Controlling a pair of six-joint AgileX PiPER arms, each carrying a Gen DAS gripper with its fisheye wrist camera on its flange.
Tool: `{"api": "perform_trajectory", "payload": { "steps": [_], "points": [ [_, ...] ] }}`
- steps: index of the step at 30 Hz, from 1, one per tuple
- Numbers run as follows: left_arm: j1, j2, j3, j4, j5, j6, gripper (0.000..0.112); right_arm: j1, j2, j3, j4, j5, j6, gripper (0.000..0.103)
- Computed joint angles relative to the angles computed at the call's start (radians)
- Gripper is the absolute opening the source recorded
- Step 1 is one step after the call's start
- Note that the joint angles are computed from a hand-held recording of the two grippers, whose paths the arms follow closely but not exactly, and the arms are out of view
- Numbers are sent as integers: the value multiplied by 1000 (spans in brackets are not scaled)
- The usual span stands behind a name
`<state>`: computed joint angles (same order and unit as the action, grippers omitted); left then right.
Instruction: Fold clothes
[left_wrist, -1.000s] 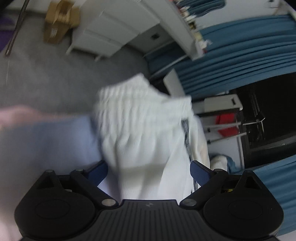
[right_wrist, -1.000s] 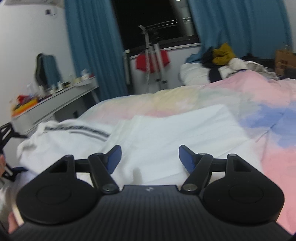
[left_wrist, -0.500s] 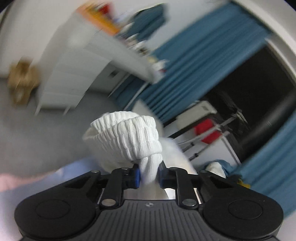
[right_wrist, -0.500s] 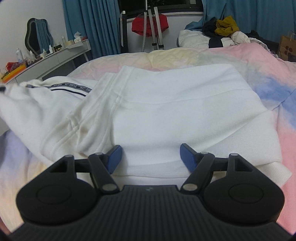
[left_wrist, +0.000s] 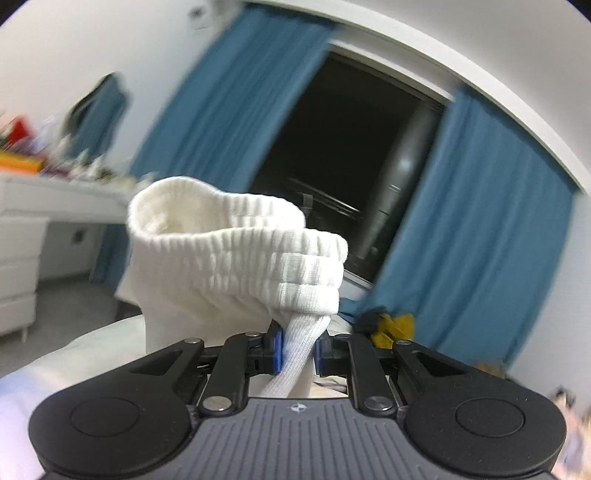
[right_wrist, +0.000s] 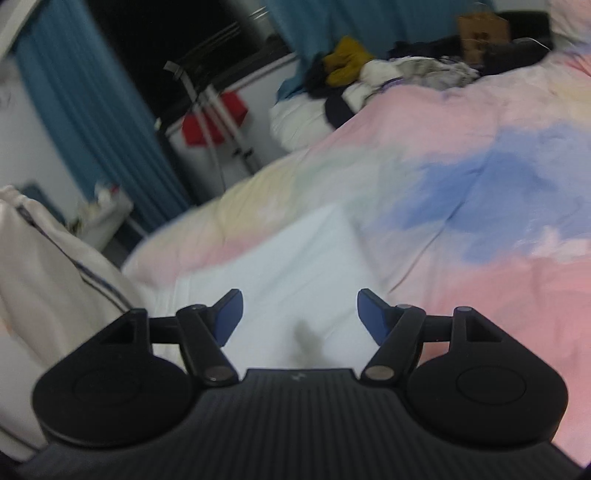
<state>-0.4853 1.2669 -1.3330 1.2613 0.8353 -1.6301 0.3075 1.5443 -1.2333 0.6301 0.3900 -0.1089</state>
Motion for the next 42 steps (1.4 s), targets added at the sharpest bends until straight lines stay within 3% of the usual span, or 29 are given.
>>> {"api": "perform_trajectory", "payload": {
  "steps": [7, 9, 12, 17, 19, 21, 24, 29, 32, 34, 37, 40, 41, 42],
  "points": [
    [-246, 372, -97, 192, 67, -172, 16, -209, -13, 17, 335, 67, -277, 73],
    [-281, 471, -101, 180, 42, -153, 15, -256, 9, 11, 416, 97, -337, 73],
    [-292, 627, -180, 54, -1, -7, 13, -316, 50, 11, 563, 166, -452, 73],
    [-281, 690, -167, 96, -37, 7, 14, -369, 141, -24, 679, 316, -494, 73],
    [-244, 656, -108, 96, -104, 24, 19, -366, 159, -35, 712, 346, -511, 73],
    [-213, 606, -41, 97, -172, 75, 40, -354, 164, -43, 728, 356, -528, 73],
    [-138, 441, 186, 188, -275, 50, 72, -332, 167, -53, 743, 365, -550, 73],
    [-59, 302, 270, -34, -289, 385, 73, -257, 168, -86, 638, 308, -475, 75],
    [-2, 237, 319, -85, -282, 482, 73, -206, 190, -116, 529, 274, -380, 82],
    [7, 193, 353, -111, -253, 531, 74, -180, 205, -123, 492, 263, -334, 82],
    [39, 145, 395, -149, -282, 558, 74, -148, 237, -144, 454, 257, -285, 83],
    [13, 120, 433, -125, -267, 538, 77, -99, 240, -134, 422, 155, -280, 85],
    [3, 118, 440, -114, -263, 521, 79, -86, 239, -124, 444, 118, -311, 83],
    [-6, 117, 447, -104, -260, 503, 80, -74, 238, -114, 469, 80, -346, 74]
  ]
}}
